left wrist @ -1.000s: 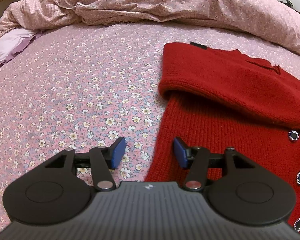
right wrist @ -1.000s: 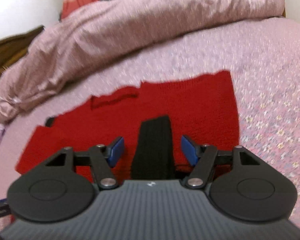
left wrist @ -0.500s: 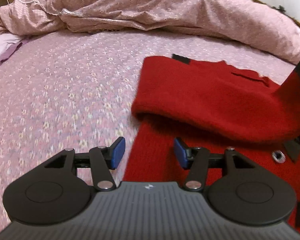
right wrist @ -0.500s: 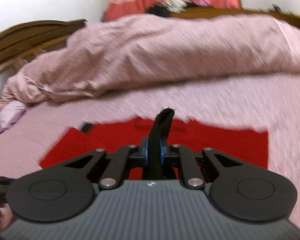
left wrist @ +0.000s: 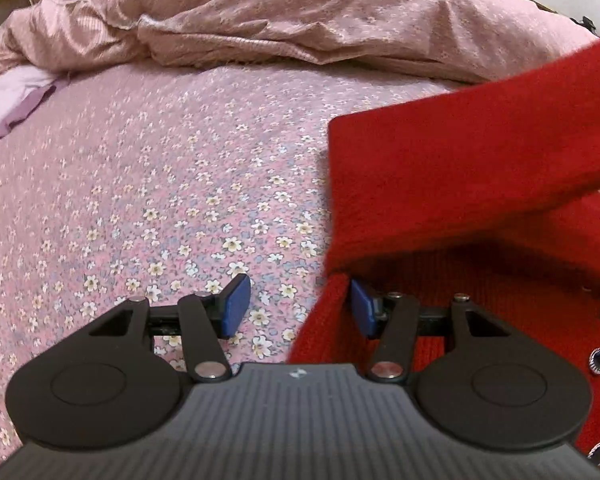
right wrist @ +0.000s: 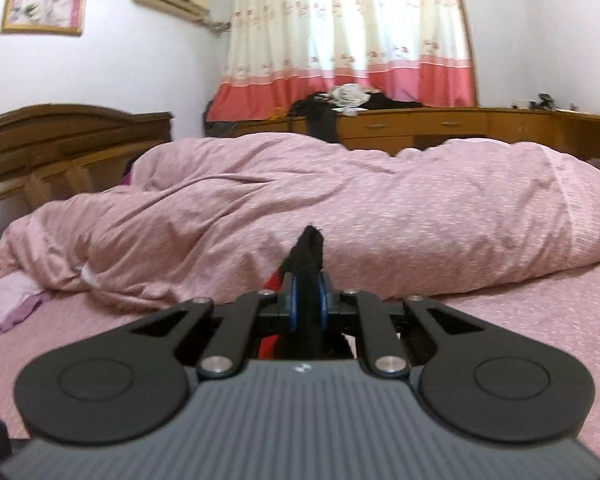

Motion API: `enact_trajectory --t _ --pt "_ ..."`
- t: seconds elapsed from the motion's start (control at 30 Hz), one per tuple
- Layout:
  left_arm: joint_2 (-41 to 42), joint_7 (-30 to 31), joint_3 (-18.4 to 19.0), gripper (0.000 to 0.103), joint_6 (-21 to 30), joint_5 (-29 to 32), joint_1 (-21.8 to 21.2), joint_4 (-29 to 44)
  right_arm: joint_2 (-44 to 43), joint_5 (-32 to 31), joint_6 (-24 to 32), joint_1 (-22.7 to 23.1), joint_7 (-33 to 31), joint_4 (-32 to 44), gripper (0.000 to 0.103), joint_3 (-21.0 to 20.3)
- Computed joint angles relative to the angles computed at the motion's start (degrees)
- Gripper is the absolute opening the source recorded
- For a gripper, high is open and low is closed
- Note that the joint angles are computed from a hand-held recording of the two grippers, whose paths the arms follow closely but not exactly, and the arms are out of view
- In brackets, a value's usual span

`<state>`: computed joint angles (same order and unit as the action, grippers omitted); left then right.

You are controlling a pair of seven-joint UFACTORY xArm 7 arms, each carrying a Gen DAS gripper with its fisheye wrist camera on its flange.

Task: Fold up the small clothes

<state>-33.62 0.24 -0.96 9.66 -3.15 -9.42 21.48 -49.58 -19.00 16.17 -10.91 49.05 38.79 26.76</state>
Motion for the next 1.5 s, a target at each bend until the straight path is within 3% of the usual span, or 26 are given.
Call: enact_trajectory --t 0.27,0.43,0.53,0.67,0.73,0.83,0.93,1.03,1.13,1.3,1.5 --pt "0.5 -1.2 -1.5 0.065 -1.1 1.3 1.3 -0.3 -3.0 1.1 4.4 2.6 0.1 -9.4 0.013 -3.3" --pt "-0.4 -0.4 -0.4 0.065 1.5 1.4 0.5 0.2 -2.2 2.0 5.6 3.7 3.6 -16.2 0.014 -3.2" --pt "-1.8 4.2 3.5 0.064 4.8 0.1 -3.2 1.0 0.1 3.2 5.4 6.1 5.2 -19.4 0.015 -5.1" --pt "-5.7 12.0 7.7 0.064 10.1 -3.5 -6.7 2.2 -5.1 4.0 -0.7 8.0 7.3 -25.7 0.016 -7.0" --pt "-7.7 15.4 8.7 0.064 11.8 -5.2 -7.8 2.8 -6.5 5.6 0.2 9.6 6.7 -26.1 0.017 -9.2" --pt "-7.8 18.6 8.6 0.064 12.5 -7.7 -8.9 4.9 -10.5 8.9 3.8 9.8 10.4 -25.6 0.02 -8.9" --pt "-4.1 18.6 6.1 0.064 10.8 -8.9 -8.6 7.4 -13.6 10.6 5.0 12.1 10.5 -26.0 0.02 -10.9" --pt "0.7 17.7 3.6 0.064 5.5 -9.4 -8.7 8.8 -11.1 9.4 8.9 12.2 7.4 -23.3 0.021 -10.5" --pt "5.9 18.7 5.2 0.064 2.5 -11.8 -12.2 11.0 -9.3 6.8 10.2 11.4 5.2 -22.0 0.02 -8.5" --pt "13.9 11.7 -2.5 0.065 -0.7 -5.5 -4.7 13.2 -5.1 0.7 12.4 9.3 2.9 -21.0 0.019 -3.7" --pt "16.6 12.1 2.8 0.072 -1.7 -10.9 -9.3 13.9 -3.8 -2.9 6.4 4.9 8.7 -22.6 0.018 -1.5"
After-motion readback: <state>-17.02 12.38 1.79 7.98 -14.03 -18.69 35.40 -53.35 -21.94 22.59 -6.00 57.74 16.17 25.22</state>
